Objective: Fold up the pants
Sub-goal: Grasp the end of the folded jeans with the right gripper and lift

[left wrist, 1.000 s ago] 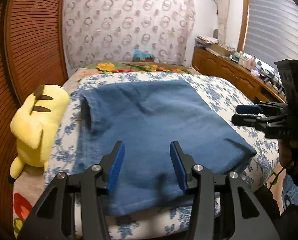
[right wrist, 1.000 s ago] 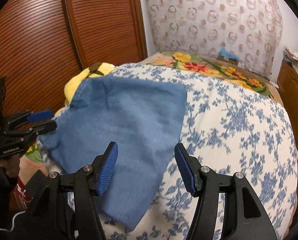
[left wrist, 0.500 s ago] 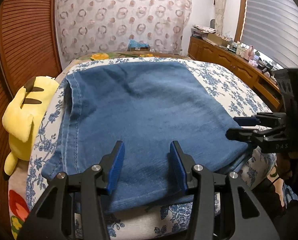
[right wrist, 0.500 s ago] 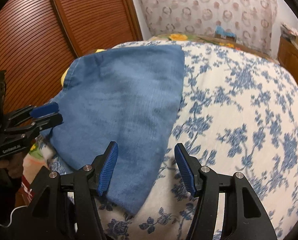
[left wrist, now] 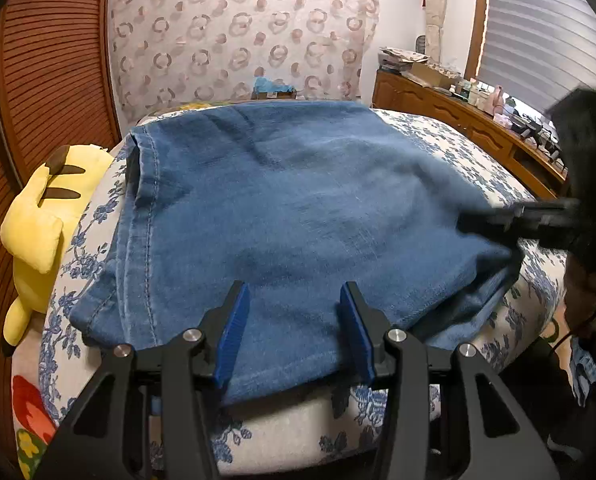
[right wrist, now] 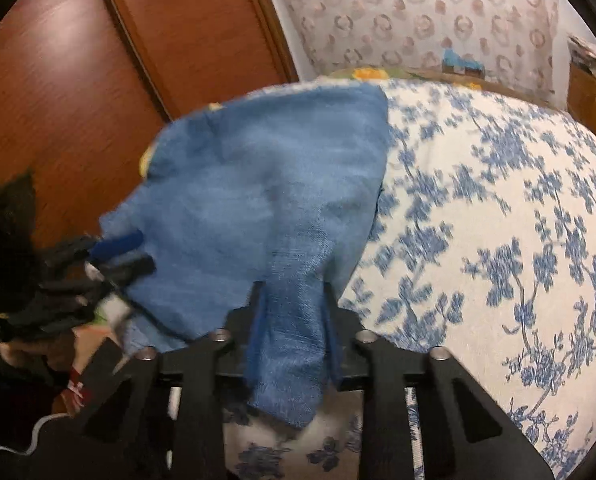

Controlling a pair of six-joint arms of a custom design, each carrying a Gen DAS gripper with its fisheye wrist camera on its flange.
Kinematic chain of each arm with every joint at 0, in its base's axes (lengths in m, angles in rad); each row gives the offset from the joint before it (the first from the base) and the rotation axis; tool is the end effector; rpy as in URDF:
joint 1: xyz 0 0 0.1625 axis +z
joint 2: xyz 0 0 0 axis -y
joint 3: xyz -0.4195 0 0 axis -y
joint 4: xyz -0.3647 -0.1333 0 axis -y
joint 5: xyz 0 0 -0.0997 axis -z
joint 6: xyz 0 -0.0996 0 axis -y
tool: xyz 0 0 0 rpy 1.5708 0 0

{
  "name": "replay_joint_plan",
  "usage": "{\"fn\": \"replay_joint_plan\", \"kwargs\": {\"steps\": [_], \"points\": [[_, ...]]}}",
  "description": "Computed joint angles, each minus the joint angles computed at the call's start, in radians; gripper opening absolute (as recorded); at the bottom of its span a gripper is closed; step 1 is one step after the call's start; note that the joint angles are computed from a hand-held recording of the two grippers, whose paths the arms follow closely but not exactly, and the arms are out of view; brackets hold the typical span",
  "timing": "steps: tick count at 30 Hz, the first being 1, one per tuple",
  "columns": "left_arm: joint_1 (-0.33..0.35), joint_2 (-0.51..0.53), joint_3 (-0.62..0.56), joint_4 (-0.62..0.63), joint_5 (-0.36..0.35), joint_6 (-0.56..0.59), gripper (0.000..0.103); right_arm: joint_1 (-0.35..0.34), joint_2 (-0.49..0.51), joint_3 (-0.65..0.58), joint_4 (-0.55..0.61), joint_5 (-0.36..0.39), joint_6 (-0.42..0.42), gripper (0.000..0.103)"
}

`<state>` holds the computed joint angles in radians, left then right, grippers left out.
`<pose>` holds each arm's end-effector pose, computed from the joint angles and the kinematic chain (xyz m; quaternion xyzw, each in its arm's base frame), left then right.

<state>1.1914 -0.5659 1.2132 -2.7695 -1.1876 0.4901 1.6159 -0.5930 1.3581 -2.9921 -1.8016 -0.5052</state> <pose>-0.1299 -0.7862 0.1410 0.3508 0.8786 -0.2567 0.1977 0.1442 -0.7433 0.1283 0.2198 -0.9151 0.2868 0.1791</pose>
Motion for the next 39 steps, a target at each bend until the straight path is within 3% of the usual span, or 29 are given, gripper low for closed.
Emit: {"fn": "replay_joint_plan", "kwargs": {"steps": [4, 11, 19, 27, 29, 33, 34, 35, 39], "points": [[0.004, -0.015, 0.006, 0.016, -0.001, -0.017, 0.047, 0.036, -0.014, 0.015, -0.049, 0.049, -0.062, 0.013], [0.009, -0.078, 0.05, -0.026, 0.019, -0.017, 0.047, 0.103, 0.027, -0.078, 0.016, 0.095, -0.116, 0.012], [0.043, -0.138, 0.033, -0.069, 0.05, -0.038, 0.047, 0.148, 0.18, -0.312, 0.232, 0.153, -0.142, 0.012], [0.08, -0.152, 0.022, -0.1, 0.09, -0.063, 0.047, 0.142, 0.342, -0.524, 0.472, 0.157, -0.108, 0.011], [0.085, -0.149, 0.019, -0.096, 0.095, -0.076, 0.047, 0.137, 0.359, -0.539, 0.477, 0.151, -0.098, 0.012], [0.085, -0.146, 0.008, -0.087, 0.089, -0.083, 0.047, 0.146, 0.349, -0.531, 0.475, 0.146, -0.095, 0.023], [0.083, -0.146, 0.007, -0.089, 0.084, -0.08, 0.047, 0.149, 0.333, -0.515, 0.473, 0.139, -0.109, 0.03], [0.08, -0.147, 0.007, -0.09, 0.08, -0.079, 0.047, 0.157, 0.324, -0.503, 0.456, 0.124, -0.122, 0.039], [0.067, -0.143, -0.002, -0.08, 0.046, -0.082, 0.047, 0.167, 0.282, -0.46, 0.347, 0.103, -0.165, 0.048]]}}
